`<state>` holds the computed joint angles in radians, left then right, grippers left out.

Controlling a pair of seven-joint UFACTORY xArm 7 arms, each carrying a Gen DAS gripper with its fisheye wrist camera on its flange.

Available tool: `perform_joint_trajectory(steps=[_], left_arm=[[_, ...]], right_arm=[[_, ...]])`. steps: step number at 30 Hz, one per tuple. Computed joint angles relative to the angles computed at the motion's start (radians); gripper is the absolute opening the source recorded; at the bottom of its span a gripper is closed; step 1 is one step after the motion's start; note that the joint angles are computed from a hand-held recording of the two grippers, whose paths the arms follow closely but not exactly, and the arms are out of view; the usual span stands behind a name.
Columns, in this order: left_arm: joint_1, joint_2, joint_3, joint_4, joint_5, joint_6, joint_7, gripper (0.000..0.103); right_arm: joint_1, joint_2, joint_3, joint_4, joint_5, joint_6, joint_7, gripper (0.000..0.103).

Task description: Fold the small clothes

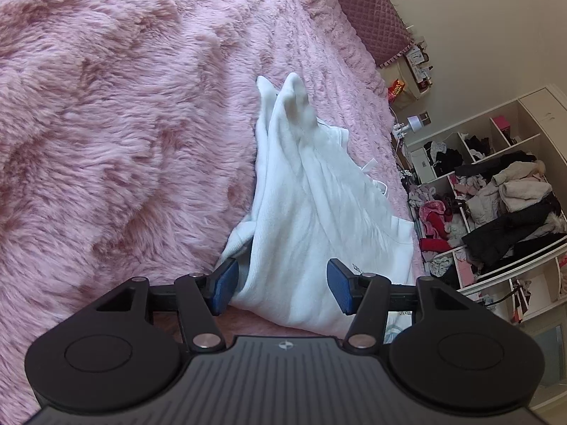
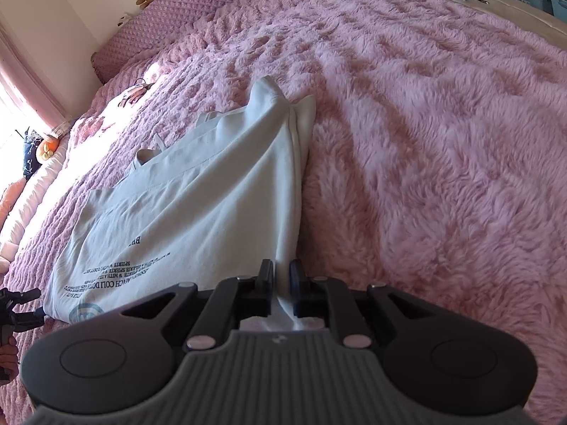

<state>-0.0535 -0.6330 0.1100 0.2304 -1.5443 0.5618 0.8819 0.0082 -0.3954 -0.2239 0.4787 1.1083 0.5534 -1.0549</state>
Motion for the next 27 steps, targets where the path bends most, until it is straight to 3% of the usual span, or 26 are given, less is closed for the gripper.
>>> perform_joint_trajectory(steps=[3,5,6,8,10,12,14,17,22,24,26,27], left_arm=[[-0.013,0.031,-0.014,0.018,-0.044,-0.007,0.046,0.061],[-0.02,0.007,-0.057,0.012,-0.107,-0.049,0.121,0.035],[-0.022,-0.007,-0.08,0.009,-0.112,-0.068,0.142,0.004],[-0.032,-0.058,-0.116,-0.009,-0.134,-0.105,0.161,0.002],[-0.034,-0.138,-0.104,-0.044,-0.145,-0.088,0.167,0.002],[-0.02,-0.221,-0.115,-0.083,-0.145,-0.089,0.132,0.002],[-0.022,-0.26,-0.135,-0.104,-0.069,-0.128,0.032,0.002],[-0.028,-0.188,-0.14,-0.106,0.093,-0.161,-0.117,0.002],[-0.094,-0.082,-0.09,-0.079,0.105,-0.205,-0.126,0.003],[-0.096,-0.106,-0.057,-0.086,0.175,-0.181,-0.174,0.004],[-0.055,-0.182,-0.072,-0.107,0.315,-0.163,-0.288,0.007],[-0.038,-0.224,-0.083,-0.12,0.367,-0.163,-0.325,0.007]], right_arm=[[-0.001,0.007,0.001,0.004,0.002,0.003,0.003,0.007],[0.003,-0.002,0.008,-0.005,0.01,-0.016,-0.007,0.002],[0.004,-0.011,0.013,-0.011,0.007,-0.027,-0.006,0.001],[0.009,-0.04,0.013,-0.026,0.006,-0.045,-0.014,0.001],[0.011,-0.084,-0.008,-0.039,0.008,-0.034,-0.011,0.001],[-0.001,-0.158,-0.038,-0.063,-0.004,-0.01,-0.012,0.001],[-0.01,-0.2,-0.062,-0.079,-0.033,0.005,-0.011,0.001],[-0.021,-0.201,-0.064,-0.102,-0.105,-0.011,0.026,0.001],[0.045,-0.109,-0.09,-0.117,-0.049,-0.107,0.005,0.0],[0.045,-0.097,-0.094,-0.115,-0.031,-0.101,0.015,0.002],[0.027,-0.117,-0.068,-0.126,-0.048,-0.122,0.044,0.019],[0.023,-0.142,-0.053,-0.139,-0.062,-0.145,0.05,0.022]])
